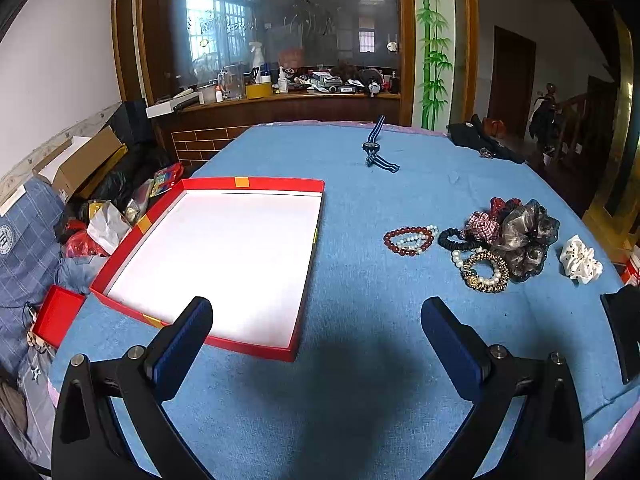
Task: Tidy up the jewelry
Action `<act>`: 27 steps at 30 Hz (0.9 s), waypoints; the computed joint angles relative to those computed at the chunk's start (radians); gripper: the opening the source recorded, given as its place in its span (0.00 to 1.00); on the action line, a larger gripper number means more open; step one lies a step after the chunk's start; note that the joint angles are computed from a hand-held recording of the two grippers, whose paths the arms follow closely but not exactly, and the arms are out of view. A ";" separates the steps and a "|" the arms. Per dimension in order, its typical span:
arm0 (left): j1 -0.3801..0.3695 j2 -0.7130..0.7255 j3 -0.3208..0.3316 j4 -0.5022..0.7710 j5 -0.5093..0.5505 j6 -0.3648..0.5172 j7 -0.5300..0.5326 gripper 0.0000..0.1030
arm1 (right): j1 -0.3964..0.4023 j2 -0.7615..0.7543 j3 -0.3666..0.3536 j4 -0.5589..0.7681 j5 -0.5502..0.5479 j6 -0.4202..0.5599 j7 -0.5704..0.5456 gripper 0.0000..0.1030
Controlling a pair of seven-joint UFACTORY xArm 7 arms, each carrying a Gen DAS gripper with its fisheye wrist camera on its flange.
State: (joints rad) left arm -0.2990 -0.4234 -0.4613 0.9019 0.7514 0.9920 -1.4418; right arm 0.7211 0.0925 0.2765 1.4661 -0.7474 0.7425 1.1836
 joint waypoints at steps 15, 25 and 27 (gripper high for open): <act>0.023 -0.066 0.145 -0.083 -0.217 -0.229 0.272 1.00 | -0.106 -0.029 -0.025 -0.065 0.229 -0.132 -0.120 0.96; 0.064 -0.006 0.124 -0.046 -0.320 -0.315 0.455 1.00 | -0.165 -0.002 -0.057 -0.077 0.338 -0.236 -0.185 0.71; 0.073 -0.005 0.113 -0.033 -0.310 -0.298 0.450 1.00 | -0.179 0.024 -0.061 -0.048 0.390 -0.246 -0.214 0.62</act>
State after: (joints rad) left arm -0.2260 -0.4280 -0.3487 0.8689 0.4412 0.6945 -0.9922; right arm 0.5422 0.1167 0.2151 1.4182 -0.3577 0.4963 0.9701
